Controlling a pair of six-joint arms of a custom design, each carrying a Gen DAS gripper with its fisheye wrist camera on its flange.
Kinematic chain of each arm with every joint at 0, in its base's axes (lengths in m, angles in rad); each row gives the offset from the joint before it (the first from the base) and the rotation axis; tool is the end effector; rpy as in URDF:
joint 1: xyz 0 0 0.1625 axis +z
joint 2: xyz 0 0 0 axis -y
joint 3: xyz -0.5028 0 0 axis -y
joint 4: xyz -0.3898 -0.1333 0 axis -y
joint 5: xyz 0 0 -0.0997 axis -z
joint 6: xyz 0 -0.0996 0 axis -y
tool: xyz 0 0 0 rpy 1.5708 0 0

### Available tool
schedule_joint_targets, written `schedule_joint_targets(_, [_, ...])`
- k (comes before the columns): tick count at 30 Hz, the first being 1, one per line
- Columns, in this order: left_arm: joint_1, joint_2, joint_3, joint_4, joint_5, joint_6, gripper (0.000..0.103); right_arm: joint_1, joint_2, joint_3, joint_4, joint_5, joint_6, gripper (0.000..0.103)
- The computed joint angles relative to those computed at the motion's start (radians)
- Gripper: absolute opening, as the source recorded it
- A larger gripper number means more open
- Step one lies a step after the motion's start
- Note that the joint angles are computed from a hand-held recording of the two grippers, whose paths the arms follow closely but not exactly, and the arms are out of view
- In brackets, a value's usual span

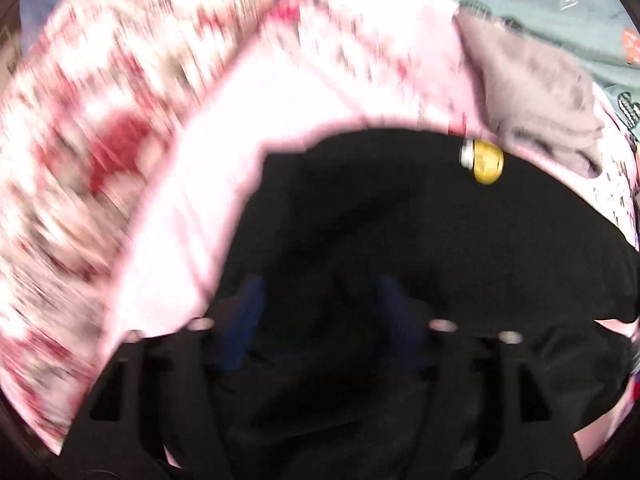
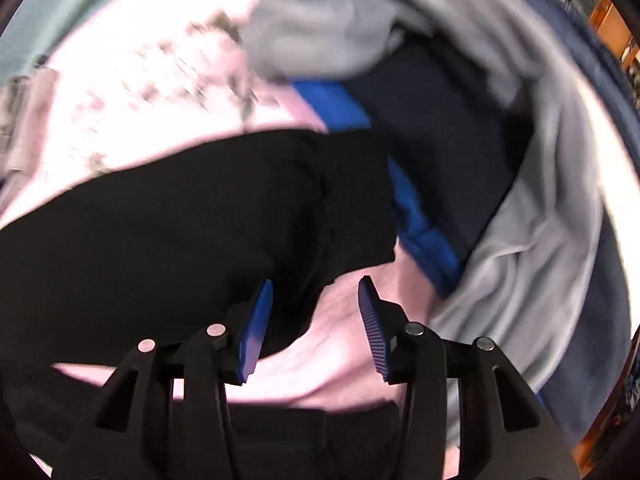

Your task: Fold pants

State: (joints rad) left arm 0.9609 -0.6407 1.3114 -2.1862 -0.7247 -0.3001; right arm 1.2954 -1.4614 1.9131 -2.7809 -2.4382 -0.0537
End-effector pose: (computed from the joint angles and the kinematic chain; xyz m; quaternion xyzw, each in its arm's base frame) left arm -0.2903 -0.7784 0.1493 0.1518 0.8988 -0.1577 0.3797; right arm -0.0868 -0.5182 0.5140 -0.2479 -0.8206 0.2674 0.4401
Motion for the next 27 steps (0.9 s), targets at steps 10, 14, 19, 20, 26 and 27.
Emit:
schedule_joint_targets(10, [0.066, 0.211, -0.405, 0.033, -0.097, 0.558, 0.091, 0.136, -0.112, 0.178, -0.024, 0.206, 0.027, 0.046])
schedule_joint_targets(14, [0.113, 0.286, -0.542, 0.169, -0.167, 0.6, 0.091, 0.169, -0.102, 0.198, -0.025, 0.178, 0.059, 0.047])
schedule_joint_targets(19, [0.142, 0.344, -0.638, 0.28, -0.213, 0.627, 0.087, 0.21, 0.006, 0.115, -0.022, 0.151, 0.015, 0.047])
schedule_joint_targets(20, [0.144, 0.335, -0.616, 0.257, -0.234, 0.64, 0.078, 0.212, 0.035, 0.089, -0.023, 0.158, -0.012, 0.047])
schedule_joint_targets(26, [0.136, 0.246, -0.415, 0.089, -0.307, 0.717, 0.007, 0.257, 0.231, -0.12, 0.051, 0.3, -0.232, 0.047])
schedule_joint_targets(27, [0.134, 0.235, -0.387, 0.059, -0.304, 0.72, 0.006, 0.257, 0.26, -0.162, 0.089, 0.345, -0.27, 0.047])
